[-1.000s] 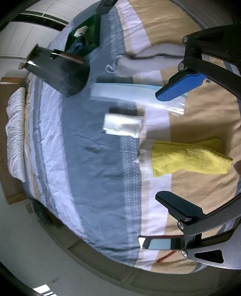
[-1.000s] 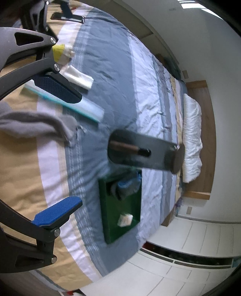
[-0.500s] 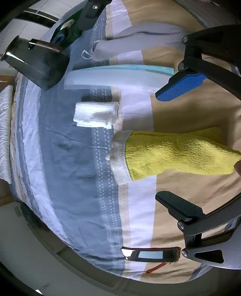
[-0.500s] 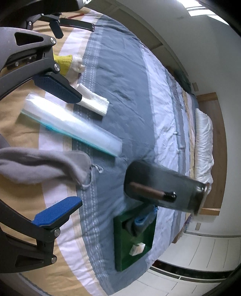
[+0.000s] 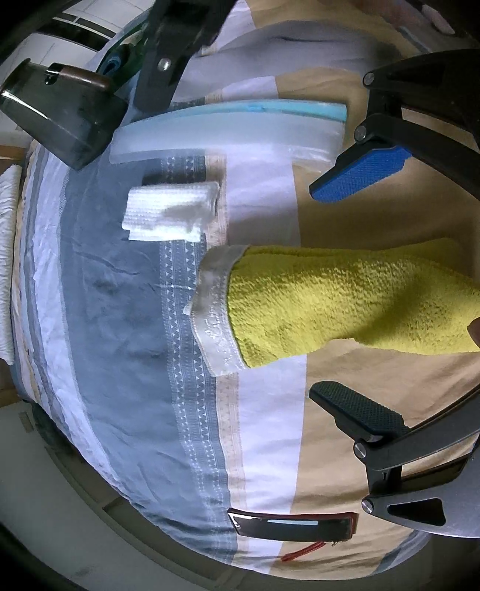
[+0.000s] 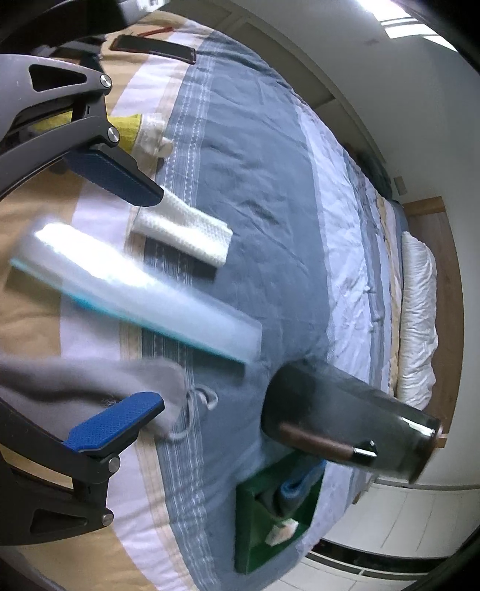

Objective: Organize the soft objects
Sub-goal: 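Grasp the yellow towel with the left tool while the right tool grasps the clear plastic sleeve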

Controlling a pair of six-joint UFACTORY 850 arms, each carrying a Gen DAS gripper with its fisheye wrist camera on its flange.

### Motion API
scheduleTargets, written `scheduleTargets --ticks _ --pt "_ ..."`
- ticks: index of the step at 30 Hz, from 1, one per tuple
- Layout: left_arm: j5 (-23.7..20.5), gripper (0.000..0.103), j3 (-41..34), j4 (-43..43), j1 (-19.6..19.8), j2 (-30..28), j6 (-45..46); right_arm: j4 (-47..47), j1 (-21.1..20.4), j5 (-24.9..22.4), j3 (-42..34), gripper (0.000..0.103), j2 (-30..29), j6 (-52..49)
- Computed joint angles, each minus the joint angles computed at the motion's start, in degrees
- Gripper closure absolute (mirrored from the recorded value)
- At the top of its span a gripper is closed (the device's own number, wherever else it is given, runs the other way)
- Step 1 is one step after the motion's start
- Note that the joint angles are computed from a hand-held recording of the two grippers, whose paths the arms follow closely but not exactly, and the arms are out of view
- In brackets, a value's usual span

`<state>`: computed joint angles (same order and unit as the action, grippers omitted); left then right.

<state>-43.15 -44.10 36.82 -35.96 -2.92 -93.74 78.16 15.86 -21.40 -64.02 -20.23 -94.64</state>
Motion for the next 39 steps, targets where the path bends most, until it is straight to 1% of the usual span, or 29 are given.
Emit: scheduleTargets --ticks 3,8,12,15,18,20,22,23,26,28,30,39 --pt "0.38 0.008 0.48 0.22 0.17 0.23 -0.03 -0.61 0.33 -0.81 -1.09 0.001 -1.88 2.60" --pt "1.38 0.008 1.01 0.91 0.51 0.32 -0.53 -4.22 0.63 -0.79 -4.09 0.002 -5.51 9.38" --pt "2.59 0.008 1.28 1.37 1.05 0.01 -0.68 -8.58 1.05 0.79 -6.54 0.002 -8.37 15.75" --pt "3.24 0.008 1.42 1.31 1.41 -0.27 -0.55 -10.89 1.59 1.84 -7.87 0.003 -9.95 18.33" --pt "3.98 0.008 1.50 1.17 1.76 -0.60 -0.22 -13.55 2.32 2.46 -8.94 0.007 -11.11 20.93" --pt "4.40 0.008 1.42 1.16 2.05 -0.87 0.14 -15.02 2.84 3.36 -9.43 0.011 -11.75 22.28" --pt "4.85 0.008 1.46 1.04 2.36 -1.05 0.40 -19.94 3.37 3.77 -10.64 0.018 -12.93 27.15" --pt "5.20 0.008 1.48 0.77 2.63 -1.22 0.65 -22.56 3.73 4.27 -11.23 0.019 -13.59 29.80" --pt "6.41 0.008 1.80 -0.38 3.50 -1.39 1.50 -26.42 4.53 5.86 -12.07 0.020 -14.56 33.64" --pt "8.04 0.008 2.03 -2.09 4.52 -1.67 2.86 -29.22 5.14 6.89 -12.66 0.021 -15.31 36.16" --pt "9.01 0.008 2.16 -2.77 4.96 -1.98 3.28 -29.93 5.43 7.35 -12.89 0.021 -15.63 36.96" --pt "10.19 0.008 1.99 -2.80 6.08 -3.48 3.82 -34.64 6.31 9.26 -13.40 0.021 -16.40 41.01"
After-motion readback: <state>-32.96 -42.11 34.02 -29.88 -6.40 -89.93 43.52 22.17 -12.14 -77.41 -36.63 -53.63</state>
